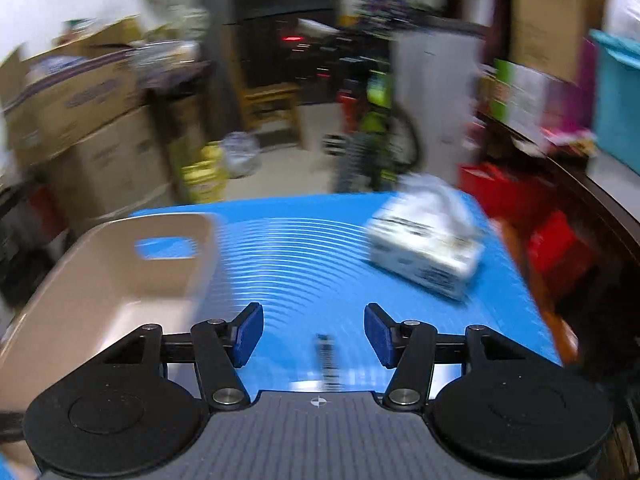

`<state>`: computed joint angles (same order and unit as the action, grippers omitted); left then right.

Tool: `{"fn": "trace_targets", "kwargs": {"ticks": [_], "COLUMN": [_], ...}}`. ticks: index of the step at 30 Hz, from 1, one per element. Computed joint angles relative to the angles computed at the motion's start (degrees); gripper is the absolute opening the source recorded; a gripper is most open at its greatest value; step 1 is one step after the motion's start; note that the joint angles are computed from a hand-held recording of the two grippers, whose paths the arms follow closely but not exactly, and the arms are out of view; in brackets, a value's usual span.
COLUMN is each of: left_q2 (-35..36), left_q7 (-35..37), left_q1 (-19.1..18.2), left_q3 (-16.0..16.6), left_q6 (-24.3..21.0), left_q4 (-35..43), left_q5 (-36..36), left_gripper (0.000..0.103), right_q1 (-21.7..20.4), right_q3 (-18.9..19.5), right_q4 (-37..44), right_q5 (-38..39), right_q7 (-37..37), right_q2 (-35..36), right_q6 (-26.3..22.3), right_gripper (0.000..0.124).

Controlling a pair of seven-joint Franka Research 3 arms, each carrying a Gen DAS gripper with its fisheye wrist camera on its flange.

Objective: Organize rigid objects
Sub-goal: 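Grasp the white pill bottle with the right tool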

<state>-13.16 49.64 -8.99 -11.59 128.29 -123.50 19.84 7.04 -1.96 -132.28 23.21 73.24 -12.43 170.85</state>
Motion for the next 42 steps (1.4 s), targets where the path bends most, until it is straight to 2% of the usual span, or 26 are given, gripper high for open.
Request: {"fn": "trace_targets", "kwargs": {"ticks": [4,5,11,16,20,22,25,28,34,38,42], "left_q2": [-0.2,-0.2,-0.3,-0.4,-0.3,-0.4,-0.4,-0.5,-0.5,-0.4,-0.3], "left_q7": [0.0,0.0,0.1,0.1,0.1,0.4,0.4,0.4,0.4,0.4,-0.6], "left_q1": [0.0,0.0,0.0,0.0,0.0,0.1,0.1,0.1,0.1,0.1,0.2], "left_q3": [0.0,0.0,0.0,0.0,0.0,0.1,0.1,0.1,0.1,0.1,-0.1], "left_q6": [0.2,0.2,0.3,0.3,0.3,0.5,0.4,0.5,0.5,0.5,0.0], "left_q4": [-0.3,-0.4,-0.7,-0.7,-0.7,-0.9,-0.8,-1.0,-0.9,-0.9,-0.6], "left_q5": [0.1,0.1,0.2,0.2,0.2,0.1,0.2,0.2,0.1,0.1,0.6], "left_gripper": [0.010,0.010,0.010,0.010,0.010,0.010,0.010,0.010,0.010,0.010,0.010], "right_q1": [-9.0,-9.7,-9.5,-8.4,-7.5,-7.1,-6.9,-6.9,-8.6,-9.1,-7.4], "right_q3": [4.0,4.0,1.8,0.5,-0.5,-0.7,-0.9,-0.9,0.5,2.2,3.4], "right_q4": [-0.2,0.0,1.4,2.5,3.1,3.4,2.8,2.4,-0.8,-2.1,-2.5], "right_q5": [-13.1,-15.1,-22.2,-28.3,-29.0,-28.2,-29.3,-31.0,-37.6,-35.7,-31.0], "right_q7": [12.3,14.3,20.9,25.0,26.6,25.9,26.5,27.4,32.9,32.7,28.8], "right_q2": [3.2,4.1,8.4,10.7,11.2,11.4,11.3,10.8,7.3,4.9,2.6], "right_q6": [0.7,0.4,-2.9,-3.4,-4.8,-5.4,-4.5,-4.5,0.1,3.1,5.4], "right_gripper": [0.066,0.066,0.066,0.066,0.063,0.052,0.044,0.044,0.044,0.044,0.044]}}
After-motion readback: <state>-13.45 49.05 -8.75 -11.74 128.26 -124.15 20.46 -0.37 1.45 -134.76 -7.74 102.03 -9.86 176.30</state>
